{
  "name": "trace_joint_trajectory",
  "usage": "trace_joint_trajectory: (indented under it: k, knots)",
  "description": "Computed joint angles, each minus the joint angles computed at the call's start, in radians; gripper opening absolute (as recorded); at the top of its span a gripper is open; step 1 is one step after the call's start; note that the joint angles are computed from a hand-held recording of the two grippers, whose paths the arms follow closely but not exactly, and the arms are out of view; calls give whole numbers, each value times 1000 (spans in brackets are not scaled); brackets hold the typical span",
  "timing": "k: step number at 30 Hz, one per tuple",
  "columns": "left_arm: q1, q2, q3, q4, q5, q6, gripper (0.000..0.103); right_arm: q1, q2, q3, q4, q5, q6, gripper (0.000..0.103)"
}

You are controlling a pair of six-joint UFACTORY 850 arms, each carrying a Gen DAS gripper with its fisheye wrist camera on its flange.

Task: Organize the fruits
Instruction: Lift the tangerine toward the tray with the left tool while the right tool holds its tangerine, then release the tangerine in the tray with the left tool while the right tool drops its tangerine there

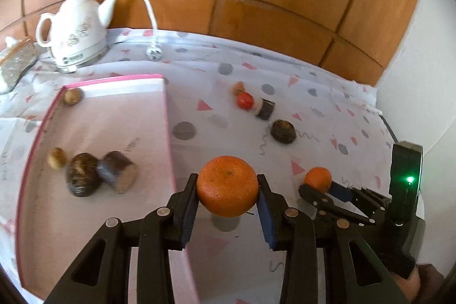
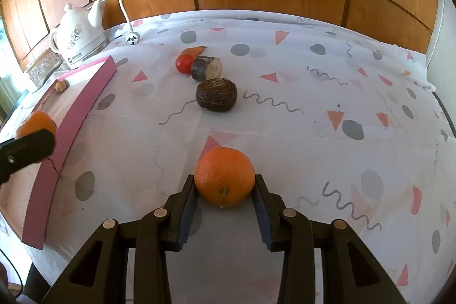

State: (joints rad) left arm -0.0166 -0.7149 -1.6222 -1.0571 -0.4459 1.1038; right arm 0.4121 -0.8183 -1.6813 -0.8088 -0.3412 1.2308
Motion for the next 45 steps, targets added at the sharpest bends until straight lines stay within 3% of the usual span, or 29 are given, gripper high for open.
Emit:
trace_joint_trajectory:
  k: [10, 19, 27, 34, 38, 45]
  knots:
    - [53, 28, 27, 10, 131, -57, 39, 16, -12, -27, 76, 2, -78, 38]
    - [99, 31, 38, 34, 198, -101, 39, 33, -30, -71, 171, 10, -199, 38]
    - [124, 24, 41, 107, 225, -193, 39, 47, -54, -153, 375, 47, -446, 38]
    - [136, 10, 33, 211, 225, -318, 41, 68, -120, -295, 627, 27, -763, 38]
    - [138, 10, 36, 180, 231, -296, 45, 70, -189, -427, 802, -23, -947, 38]
    - [142, 8, 35, 176, 238, -300, 49, 77, -351, -733, 901, -134, -1038, 38]
